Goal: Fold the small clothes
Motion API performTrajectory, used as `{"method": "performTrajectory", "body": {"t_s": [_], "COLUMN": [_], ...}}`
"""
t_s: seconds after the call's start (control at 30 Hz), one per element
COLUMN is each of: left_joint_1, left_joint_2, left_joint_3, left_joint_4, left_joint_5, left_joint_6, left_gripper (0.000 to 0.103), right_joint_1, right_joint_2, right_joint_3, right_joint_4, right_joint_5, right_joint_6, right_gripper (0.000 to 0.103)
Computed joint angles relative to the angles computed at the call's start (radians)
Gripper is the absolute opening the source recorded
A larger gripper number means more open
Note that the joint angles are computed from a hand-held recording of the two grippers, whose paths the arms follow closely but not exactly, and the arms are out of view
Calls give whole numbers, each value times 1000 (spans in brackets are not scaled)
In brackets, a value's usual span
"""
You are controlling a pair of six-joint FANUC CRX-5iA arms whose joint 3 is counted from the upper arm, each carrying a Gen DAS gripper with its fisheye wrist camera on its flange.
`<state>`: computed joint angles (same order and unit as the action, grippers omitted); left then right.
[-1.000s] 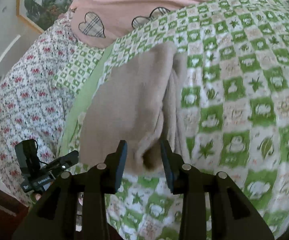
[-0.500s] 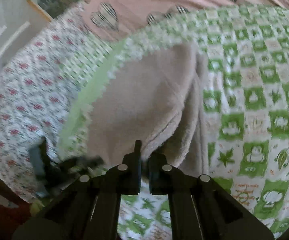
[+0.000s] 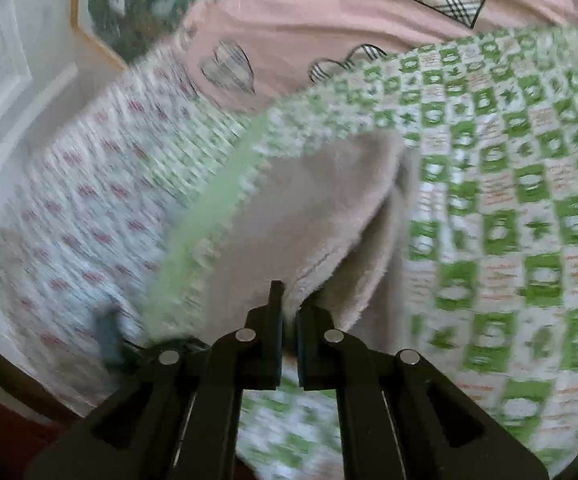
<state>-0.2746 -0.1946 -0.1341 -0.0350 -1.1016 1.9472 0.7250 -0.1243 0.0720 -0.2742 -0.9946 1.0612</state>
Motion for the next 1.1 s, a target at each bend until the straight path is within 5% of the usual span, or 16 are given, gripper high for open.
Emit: {"method": "performTrajectory", "body": {"t_s": [0.43,0.6,0.67,0.73,0.77,0.9,1.1], "left_joint_1": [74,87,104,127,144,190,177], "left_joint_2": [-5,-29,-60,-90,-104,-102,33], "left_joint_3": [-69,-84,-102,-119,-125,-109,-15], "left_joint_4": [154,190,217,247,267,349,452], "left_joint_5": [-1,-33,-41,-45,-42,8,139], "left_joint_6": [-12,-100,-149,-190,-212,-288,-387], "left_gripper": [9,10,10,10,11,16,21], "right_joint_1": [36,43,44,51,49,46,22], "right_joint_2": [36,39,35,29,19,-2,88], "right_joint_3": [-88,-80,-70,-68,-70,-57,62], "right_joint_4": [106,111,128,181,194,253,181], "right_joint_5": [-30,-54,-89,-130,-134,-95,-6], "right_joint_6": [-130,-117,-130,-165,-180,-218,-133], "right_gripper": [5,5,13,36,36,36,36]}}
